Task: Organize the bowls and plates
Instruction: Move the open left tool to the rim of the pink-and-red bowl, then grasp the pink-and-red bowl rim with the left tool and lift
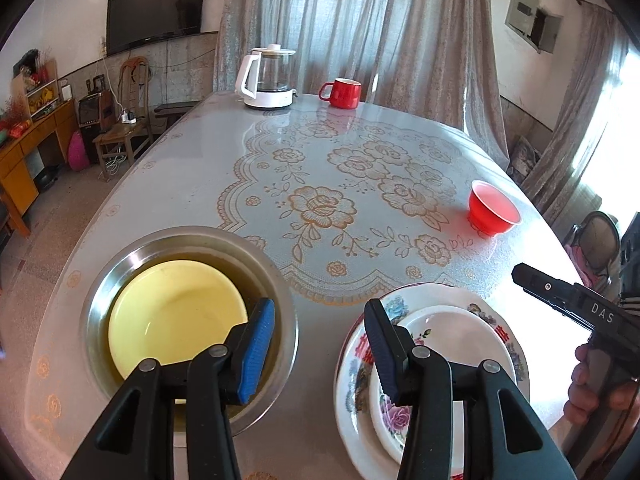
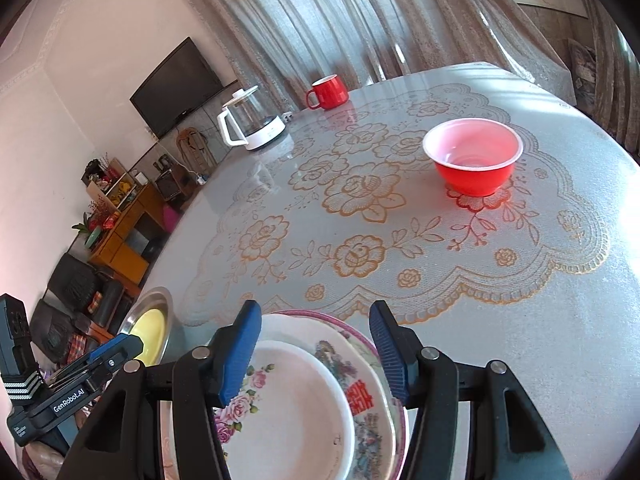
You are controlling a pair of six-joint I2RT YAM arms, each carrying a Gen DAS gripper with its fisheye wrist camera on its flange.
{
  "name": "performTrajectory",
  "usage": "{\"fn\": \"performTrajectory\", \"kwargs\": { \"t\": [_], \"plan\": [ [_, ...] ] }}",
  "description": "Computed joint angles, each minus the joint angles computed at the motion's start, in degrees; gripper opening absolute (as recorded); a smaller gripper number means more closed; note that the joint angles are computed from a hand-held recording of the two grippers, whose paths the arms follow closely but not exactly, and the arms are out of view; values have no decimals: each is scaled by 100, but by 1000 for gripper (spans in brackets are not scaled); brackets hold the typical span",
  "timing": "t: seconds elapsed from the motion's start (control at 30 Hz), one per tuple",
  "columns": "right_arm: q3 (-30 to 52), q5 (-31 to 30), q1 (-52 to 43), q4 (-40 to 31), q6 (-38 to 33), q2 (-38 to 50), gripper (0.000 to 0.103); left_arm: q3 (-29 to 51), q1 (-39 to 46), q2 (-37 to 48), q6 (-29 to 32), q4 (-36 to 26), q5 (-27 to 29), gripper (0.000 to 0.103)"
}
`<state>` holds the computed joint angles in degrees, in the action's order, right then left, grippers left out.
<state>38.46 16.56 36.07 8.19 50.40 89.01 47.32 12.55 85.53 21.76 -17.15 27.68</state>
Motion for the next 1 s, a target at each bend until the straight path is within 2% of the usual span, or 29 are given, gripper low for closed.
{"fn": "performTrajectory", "kwargs": {
  "t": [0.23,0.53,0.77,0.87,1.0],
  "plan": [
    [-555,-34,-532,-11,89,-523,57,83,-770,-3,-141,108,-388,51],
    [-910,-311,-1440,33,-193,-892,57,547,-1701,462,-448,157,-972,59],
    [-990,-706,-2193,233,-400,-811,57,1180,-2308,1098,-669,-7,-1330,60],
    [-1008,-905,-2503,397,-456,-706,57,1545,-2482,1436,-990,-122,-1452,59],
    [-896,-1157,-2916,547,-535,-468,57,2227,-2718,1987,-1254,-473,-1386,57]
  ]
}}
